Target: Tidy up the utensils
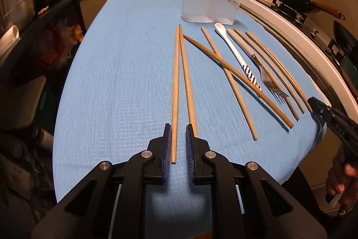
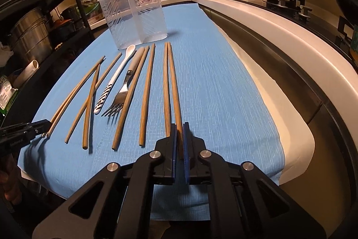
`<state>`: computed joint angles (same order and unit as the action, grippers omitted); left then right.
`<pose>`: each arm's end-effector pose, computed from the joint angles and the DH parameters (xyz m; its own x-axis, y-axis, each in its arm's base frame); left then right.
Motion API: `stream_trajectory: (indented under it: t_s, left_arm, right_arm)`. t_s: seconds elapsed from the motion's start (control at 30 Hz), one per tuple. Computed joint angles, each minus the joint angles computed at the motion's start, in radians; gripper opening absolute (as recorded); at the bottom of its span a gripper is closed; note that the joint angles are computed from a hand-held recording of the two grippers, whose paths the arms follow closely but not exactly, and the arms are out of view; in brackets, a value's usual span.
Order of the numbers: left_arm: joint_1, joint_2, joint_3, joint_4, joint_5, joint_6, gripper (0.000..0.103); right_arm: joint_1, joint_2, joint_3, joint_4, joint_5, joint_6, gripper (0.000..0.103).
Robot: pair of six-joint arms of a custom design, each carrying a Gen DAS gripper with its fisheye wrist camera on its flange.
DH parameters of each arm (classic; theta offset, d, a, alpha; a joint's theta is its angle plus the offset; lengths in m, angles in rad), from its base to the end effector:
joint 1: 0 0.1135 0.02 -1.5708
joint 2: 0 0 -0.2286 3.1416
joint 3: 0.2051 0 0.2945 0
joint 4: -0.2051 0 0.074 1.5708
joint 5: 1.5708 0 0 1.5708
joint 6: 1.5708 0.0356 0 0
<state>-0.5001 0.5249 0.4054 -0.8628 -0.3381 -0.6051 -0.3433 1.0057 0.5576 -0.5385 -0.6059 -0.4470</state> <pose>0.1595 -0.0737 0.1637 -0.7657 -0.1931 -0.6135 -0.1760 0.9804 -0.0889 0.2332 -0.0618 0.1496 -0.7001 -0.1271 -0.7027 -0.3567 0.9147 0.1900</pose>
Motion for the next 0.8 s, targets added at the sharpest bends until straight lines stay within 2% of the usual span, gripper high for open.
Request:
stream_trajectory:
  t_s: [0.1,0.2,0.27,0.37,0.6,0.8]
  left_arm:
    - [-0.041,0.008,-0.006,0.027,-0.030,-0.016,0.013]
    - [-0.061,0.006,-0.017,0.051,-0.050,-0.025,0.007]
    - [-0.052,-0.015,-0.027,0.054,-0.045,-0.028,0.006]
    - [-0.049,-0.040,-0.039,0.048,-0.042,-0.067,0.006]
    - [-0.182,0.011,-0.035,0.031,-0.205,-0.203,0.006]
    - [-0.256,-0.002,-0.066,0.040,-0.308,-0.304,0.006]
  right_arm:
    - [0.010,-0.011,-0.015,0.020,0.005,0.009,0.008]
    - [0.016,-0.030,-0.030,0.028,0.011,-0.003,0.011]
    - [0.013,-0.036,-0.033,0.022,0.007,-0.018,0.011]
    - [0.000,-0.014,-0.015,0.004,-0.009,-0.035,0.005]
    - [-0.006,-0.064,-0.067,0.047,-0.021,-0.038,0.006]
    - [-0.014,-0.067,-0.077,0.065,-0.037,-0.044,0.006]
